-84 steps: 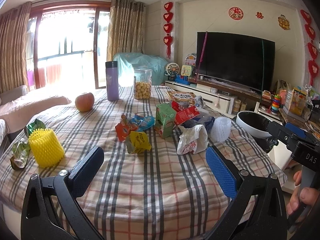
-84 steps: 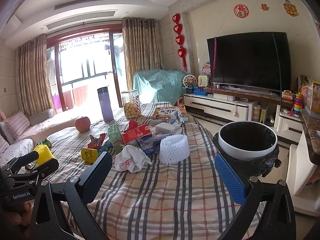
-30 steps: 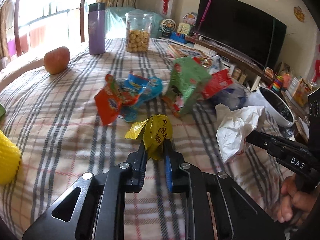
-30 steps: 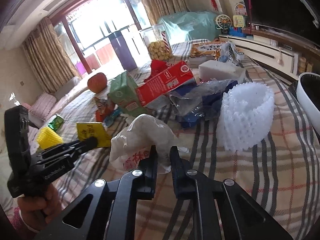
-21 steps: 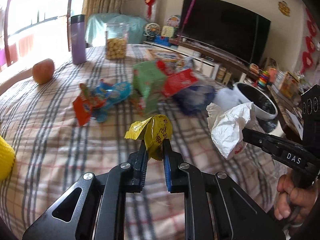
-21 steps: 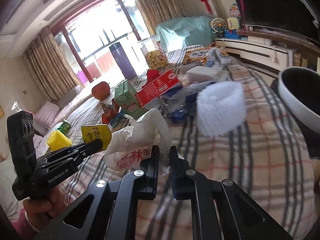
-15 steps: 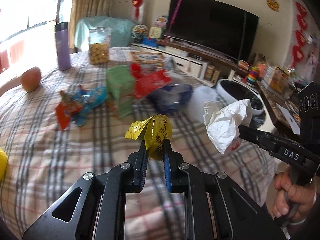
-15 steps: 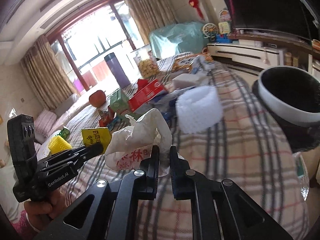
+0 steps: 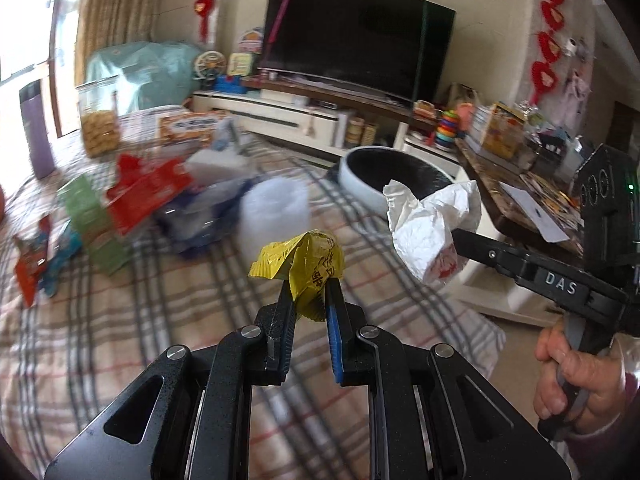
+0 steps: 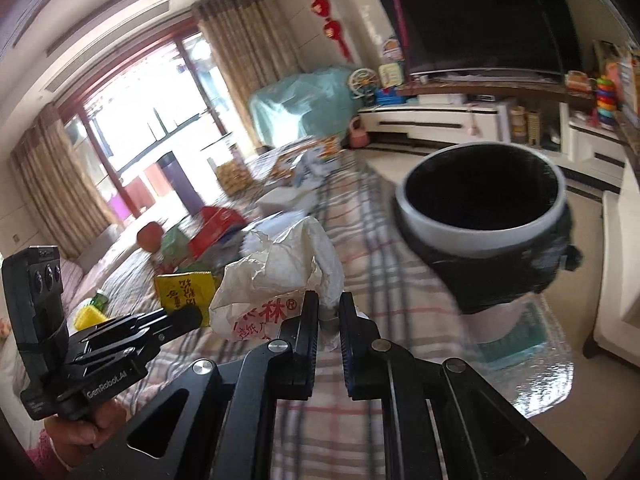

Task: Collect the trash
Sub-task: 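Carry both items over the black bin and open both tools to drop them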

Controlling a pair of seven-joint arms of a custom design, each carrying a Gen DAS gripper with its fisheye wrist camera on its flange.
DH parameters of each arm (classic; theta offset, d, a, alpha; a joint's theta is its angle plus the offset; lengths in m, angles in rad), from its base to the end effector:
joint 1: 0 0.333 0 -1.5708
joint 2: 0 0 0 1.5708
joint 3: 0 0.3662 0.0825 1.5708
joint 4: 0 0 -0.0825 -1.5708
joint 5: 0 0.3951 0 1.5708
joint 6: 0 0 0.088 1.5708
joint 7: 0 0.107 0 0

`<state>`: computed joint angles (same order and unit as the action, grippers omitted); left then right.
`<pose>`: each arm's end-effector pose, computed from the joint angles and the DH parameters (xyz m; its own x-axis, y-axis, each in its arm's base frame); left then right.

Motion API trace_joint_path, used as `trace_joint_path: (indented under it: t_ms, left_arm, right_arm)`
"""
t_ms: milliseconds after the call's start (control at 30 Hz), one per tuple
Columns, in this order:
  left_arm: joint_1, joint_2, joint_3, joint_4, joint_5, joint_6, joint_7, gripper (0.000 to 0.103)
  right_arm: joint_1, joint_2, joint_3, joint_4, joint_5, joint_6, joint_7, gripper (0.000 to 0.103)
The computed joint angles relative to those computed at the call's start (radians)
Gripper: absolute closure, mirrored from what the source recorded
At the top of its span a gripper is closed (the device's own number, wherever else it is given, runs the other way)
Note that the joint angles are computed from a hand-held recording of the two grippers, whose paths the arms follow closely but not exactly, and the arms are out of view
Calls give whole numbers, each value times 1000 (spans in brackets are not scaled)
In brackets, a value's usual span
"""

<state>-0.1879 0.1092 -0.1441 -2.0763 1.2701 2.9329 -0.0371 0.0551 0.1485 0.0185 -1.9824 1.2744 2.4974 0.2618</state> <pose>0.5515 -0.2519 0.4738 0.0378 -0.9862 0.1609 -0.6194 -0.1495 -0.7707 0.6313 0.0402 0.4709 0.5381 -0.7760 -0.3290 -0.6468 -0.1299 -0.7515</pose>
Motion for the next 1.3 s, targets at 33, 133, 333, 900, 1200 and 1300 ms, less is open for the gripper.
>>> trace_joint_path:
  t_ms: [33, 133, 333, 900, 1200, 1300]
  left_arm:
    - [-1, 14, -4, 17, -13, 3, 20, 90]
    - [-11, 54, -8, 64, -60, 8, 86, 90]
    - [-35, 123, -2, 148, -171, 16, 218, 90]
    - [-68, 319, -8, 424, -523, -38, 627, 90]
    - [-69, 433, -27, 594, -661, -112, 792, 90]
    - [-68, 471, -37, 651, -699, -137, 848, 89]
  right_arm:
    - [-3, 4, -4, 7, -2, 5, 5, 93]
    - [-13, 20, -10, 33, -12, 18, 18, 93]
    - [-36, 56, -11, 84, -33, 44, 53, 93]
    - [-104, 235, 19, 330, -166, 69, 235, 93]
    - [-120, 325, 39, 459, -284, 56, 347, 93]
    - [-122, 359, 41, 499, -328, 48, 385, 93]
